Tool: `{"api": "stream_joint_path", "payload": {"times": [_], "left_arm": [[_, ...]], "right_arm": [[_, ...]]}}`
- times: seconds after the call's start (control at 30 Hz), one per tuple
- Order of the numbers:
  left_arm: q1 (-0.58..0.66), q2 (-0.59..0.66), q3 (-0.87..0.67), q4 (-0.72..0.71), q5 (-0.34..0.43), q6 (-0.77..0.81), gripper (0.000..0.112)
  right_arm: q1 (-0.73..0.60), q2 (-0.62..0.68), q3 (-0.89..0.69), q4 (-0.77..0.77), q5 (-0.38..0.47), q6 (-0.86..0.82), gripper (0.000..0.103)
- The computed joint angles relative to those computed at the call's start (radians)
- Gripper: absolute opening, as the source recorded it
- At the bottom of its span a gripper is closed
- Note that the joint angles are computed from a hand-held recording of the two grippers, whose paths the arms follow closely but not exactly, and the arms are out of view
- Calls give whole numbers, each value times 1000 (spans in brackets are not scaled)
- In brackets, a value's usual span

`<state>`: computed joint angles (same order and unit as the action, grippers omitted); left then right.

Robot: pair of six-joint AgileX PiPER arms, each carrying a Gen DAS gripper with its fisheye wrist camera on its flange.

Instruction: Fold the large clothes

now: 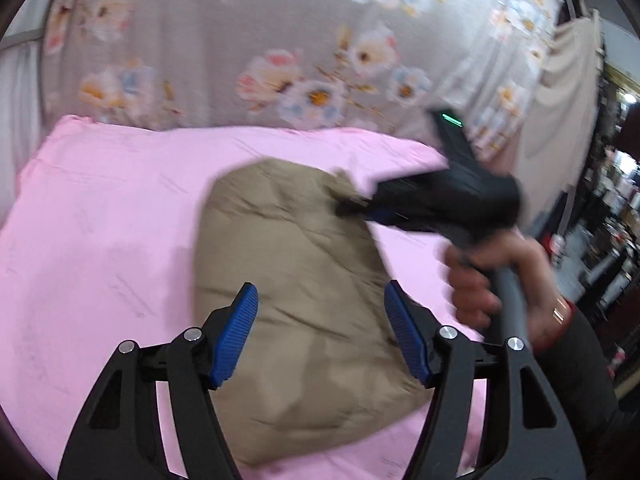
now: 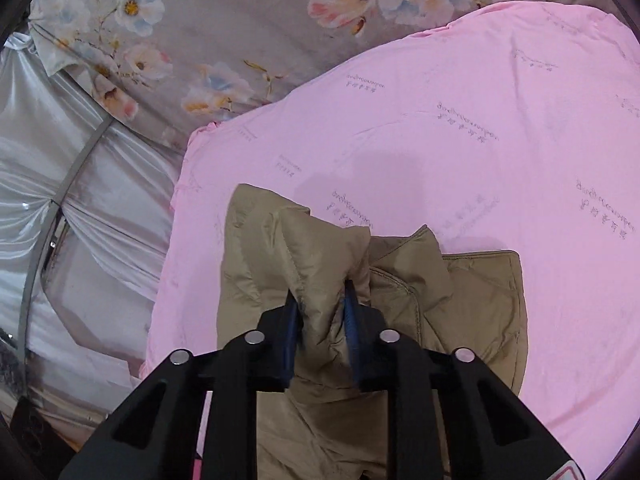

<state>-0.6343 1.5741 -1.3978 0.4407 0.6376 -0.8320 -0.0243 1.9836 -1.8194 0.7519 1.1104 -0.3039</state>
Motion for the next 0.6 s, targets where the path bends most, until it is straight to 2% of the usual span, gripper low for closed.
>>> {"api": "stream_joint_path", "payload": {"times": [0.07,0.13,0.23,0.33,0.47,0.6], "left_arm": [[50,37,-67,-11,24,30,60],[107,91,-149,-102,33,115,59],[146,225,-319,-198,87,200,56],[142,393,-509,-274,159,268,54],[104,614,-729,-312,278,284,46],[81,696,-776,-234,284,213,46]], "right_arm": [[-37,-100,129,35,-78,-76,10],[-86,-194,270,76,-160,-141,9],[-129,-283,449,45,-295,-161,9],[-160,-298,570,30,-392,-185,9],[-182,-251,640,69,-458,-247,9],[-151,-232,682,57,-555,-276,12]]}}
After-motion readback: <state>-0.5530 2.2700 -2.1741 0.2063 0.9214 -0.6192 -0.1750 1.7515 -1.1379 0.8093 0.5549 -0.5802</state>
